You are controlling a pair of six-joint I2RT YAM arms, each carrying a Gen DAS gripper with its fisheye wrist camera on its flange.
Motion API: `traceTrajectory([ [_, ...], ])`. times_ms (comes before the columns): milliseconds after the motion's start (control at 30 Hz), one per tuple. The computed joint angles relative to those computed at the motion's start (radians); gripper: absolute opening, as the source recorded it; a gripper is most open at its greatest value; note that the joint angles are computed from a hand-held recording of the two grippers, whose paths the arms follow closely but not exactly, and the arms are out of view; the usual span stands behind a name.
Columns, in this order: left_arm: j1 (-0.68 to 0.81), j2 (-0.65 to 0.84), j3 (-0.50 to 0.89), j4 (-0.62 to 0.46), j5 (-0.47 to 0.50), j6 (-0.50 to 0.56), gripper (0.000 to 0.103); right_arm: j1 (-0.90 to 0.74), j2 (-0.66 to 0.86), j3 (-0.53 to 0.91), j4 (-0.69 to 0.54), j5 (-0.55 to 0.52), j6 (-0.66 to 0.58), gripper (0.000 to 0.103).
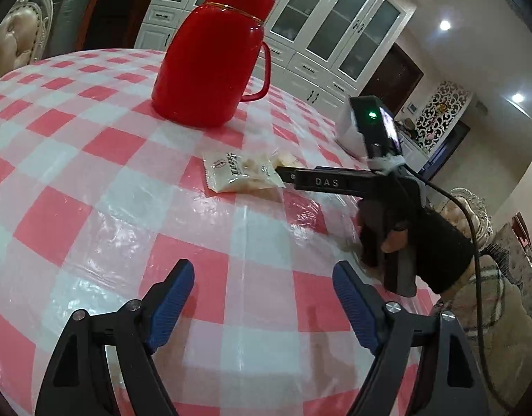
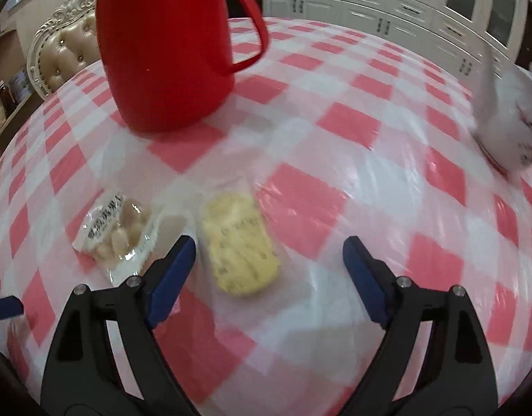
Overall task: Organize snacks
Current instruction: 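Grasp the white bread-roll bag with left gripper while right gripper grasps yellow cake bag, then lift both held snacks and carry them toward the box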
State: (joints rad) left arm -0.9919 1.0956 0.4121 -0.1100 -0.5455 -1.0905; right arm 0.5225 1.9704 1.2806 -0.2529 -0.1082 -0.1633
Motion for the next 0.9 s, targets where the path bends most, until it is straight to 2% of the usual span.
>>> traceTrajectory([
  [33, 0.003, 0.0, 0.0, -0.003, 0.004, -0.004, 0.083, 0.001, -0.023, -0.03, 0.014, -0.009, -0.012, 0.041],
  [67, -0.002, -0.004, 0.005, -0.019, 0.007, -0.011, 0.083, -0.003, -0.055, -0.061, 0.015, -0.023, -0.019, 0.039],
  [133, 0.032, 0.019, 0.03, -0.04, 0.054, 0.022, 0.083, 0.0, -0.123, -0.135, 0.007, 0.014, -0.007, 0.039],
  [167, 0.052, 0.043, 0.057, -0.063, 0.059, 0.06, 0.083, -0.004, -0.194, -0.222, 0.015, 0.018, 0.0, 0.039],
  [233, 0.138, 0.135, 0.152, -0.112, 0.085, 0.254, 0.083, -0.011, -0.309, -0.357, 0.031, 0.014, 0.016, 0.039],
  [267, 0.177, 0.18, 0.188, -0.115, 0.105, 0.337, 0.083, -0.014, -0.399, -0.448, 0.03, 0.018, 0.019, 0.039],
  [300, 0.242, 0.252, 0.249, -0.123, 0.133, 0.472, 0.083, -0.018, -0.507, -0.548, 0.021, 0.013, 0.028, 0.039],
  [333, 0.282, 0.295, 0.28, -0.117, 0.16, 0.548, 0.083, -0.027, -0.57, -0.601, 0.008, -0.009, 0.034, 0.039],
  [400, 0.395, 0.423, 0.398, -0.16, 0.291, 0.742, 0.083, -0.023, -0.764, -0.73, -0.06, -0.018, 0.054, 0.039],
  [467, 0.45, 0.509, 0.486, -0.187, 0.348, 0.881, 0.083, -0.003, -0.913, -0.806, -0.128, -0.006, 0.078, 0.039],
  [533, 0.484, 0.558, 0.543, -0.198, 0.423, 0.986, 0.084, -0.012, -1.049, -0.87, -0.184, -0.059, 0.109, 0.04],
  [567, 0.491, 0.569, 0.553, -0.191, 0.438, 1.009, 0.084, -0.01, -1.106, -0.898, -0.2, -0.081, 0.133, 0.04],
  [633, 0.511, 0.585, 0.562, -0.179, 0.494, 1.019, 0.081, 0.048, -1.136, -0.913, -0.197, -0.026, 0.157, 0.04],
  [667, 0.516, 0.575, 0.552, -0.176, 0.509, 0.996, 0.07, 0.079, -1.125, -0.914, -0.179, 0.006, 0.163, 0.04],
  [700, 0.504, 0.54, 0.511, -0.148, 0.481, 0.954, 0.046, 0.087, -1.116, -0.919, -0.155, 0.01, 0.163, 0.04],
  [767, 0.474, 0.482, 0.443, -0.119, 0.434, 0.885, 0.028, 0.076, -1.117, -0.916, -0.161, -0.003, 0.158, 0.04],
  [800, 0.427, 0.428, 0.376, -0.096, 0.359, 0.818, 0.019, 0.058, -1.118, -0.917, -0.16, -0.024, 0.152, 0.04],
  [867, 0.341, 0.363, 0.313, -0.103, 0.261, 0.708, 0.016, 0.02, -1.109, -0.912, -0.16, -0.066, 0.135, 0.04],
  [900, 0.266, 0.306, 0.261, -0.118, 0.192, 0.609, 0.016, 0.011, -1.11, -0.912, -0.162, -0.077, 0.13, 0.04],
])
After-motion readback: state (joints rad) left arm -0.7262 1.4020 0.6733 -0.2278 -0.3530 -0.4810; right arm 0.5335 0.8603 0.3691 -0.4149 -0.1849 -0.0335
